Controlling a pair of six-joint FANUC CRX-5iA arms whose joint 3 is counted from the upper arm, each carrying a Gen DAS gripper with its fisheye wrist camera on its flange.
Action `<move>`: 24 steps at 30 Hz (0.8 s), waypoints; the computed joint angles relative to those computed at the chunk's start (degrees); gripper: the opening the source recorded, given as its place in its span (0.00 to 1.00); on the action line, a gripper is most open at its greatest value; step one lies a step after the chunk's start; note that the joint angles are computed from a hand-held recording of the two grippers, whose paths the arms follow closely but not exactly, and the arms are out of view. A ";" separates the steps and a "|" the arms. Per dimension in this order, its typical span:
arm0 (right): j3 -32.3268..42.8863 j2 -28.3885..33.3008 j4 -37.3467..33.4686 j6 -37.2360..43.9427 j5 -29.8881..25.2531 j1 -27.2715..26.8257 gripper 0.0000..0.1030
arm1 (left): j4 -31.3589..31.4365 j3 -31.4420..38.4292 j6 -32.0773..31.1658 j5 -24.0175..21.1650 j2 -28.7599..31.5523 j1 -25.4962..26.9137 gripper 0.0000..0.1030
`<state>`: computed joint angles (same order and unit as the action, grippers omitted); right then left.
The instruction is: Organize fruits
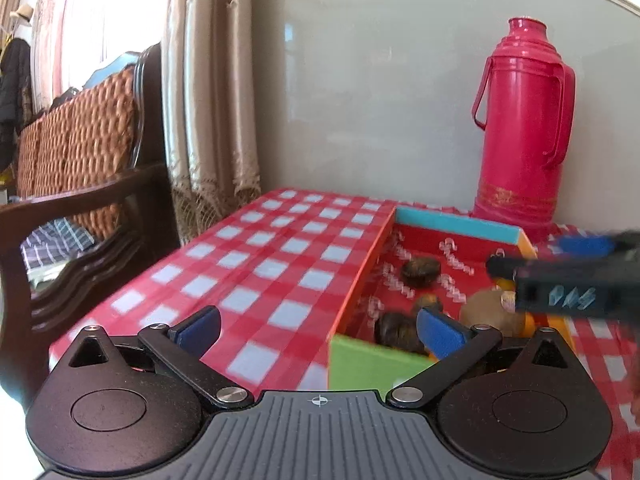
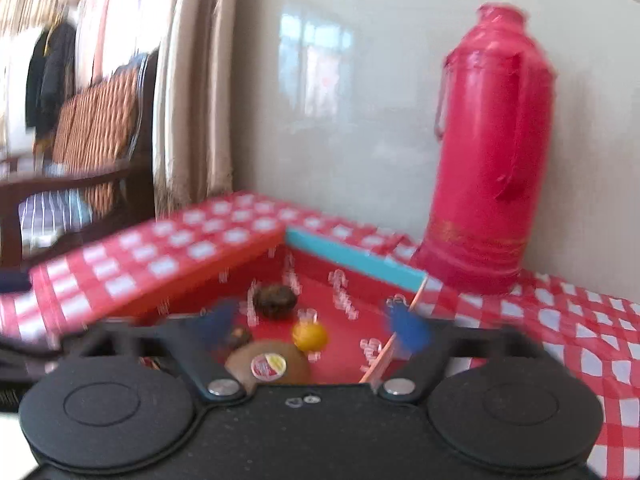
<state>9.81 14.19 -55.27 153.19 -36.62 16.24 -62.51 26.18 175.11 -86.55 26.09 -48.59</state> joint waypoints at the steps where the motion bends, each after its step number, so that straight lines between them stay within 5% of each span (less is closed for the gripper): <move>1: -0.31 -0.72 -2.17 1.05 -1.29 -1.27 0.82 | -0.19 -0.19 0.56 -0.25 -0.14 -0.58 1.00; 4: -2.50 -4.02 -5.27 2.89 -2.06 -4.12 0.84 | -2.42 0.63 1.57 -2.73 -0.07 -3.31 1.00; 6: -4.15 -6.72 -7.38 2.96 -4.47 -7.45 0.95 | -3.78 1.43 2.62 -3.74 -0.20 -5.16 1.00; 14: -14.52 -17.92 -9.15 7.84 -6.56 -19.33 0.94 | -8.27 8.49 3.28 -7.55 4.12 -14.41 1.00; 24: -20.53 -20.94 -14.17 11.37 -11.48 -26.51 0.94 | -13.13 13.66 -1.56 -12.20 9.30 -19.70 1.00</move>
<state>-10.72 -6.75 -69.44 164.56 -48.10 -10.27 -75.64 39.84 173.55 -98.75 35.39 -68.28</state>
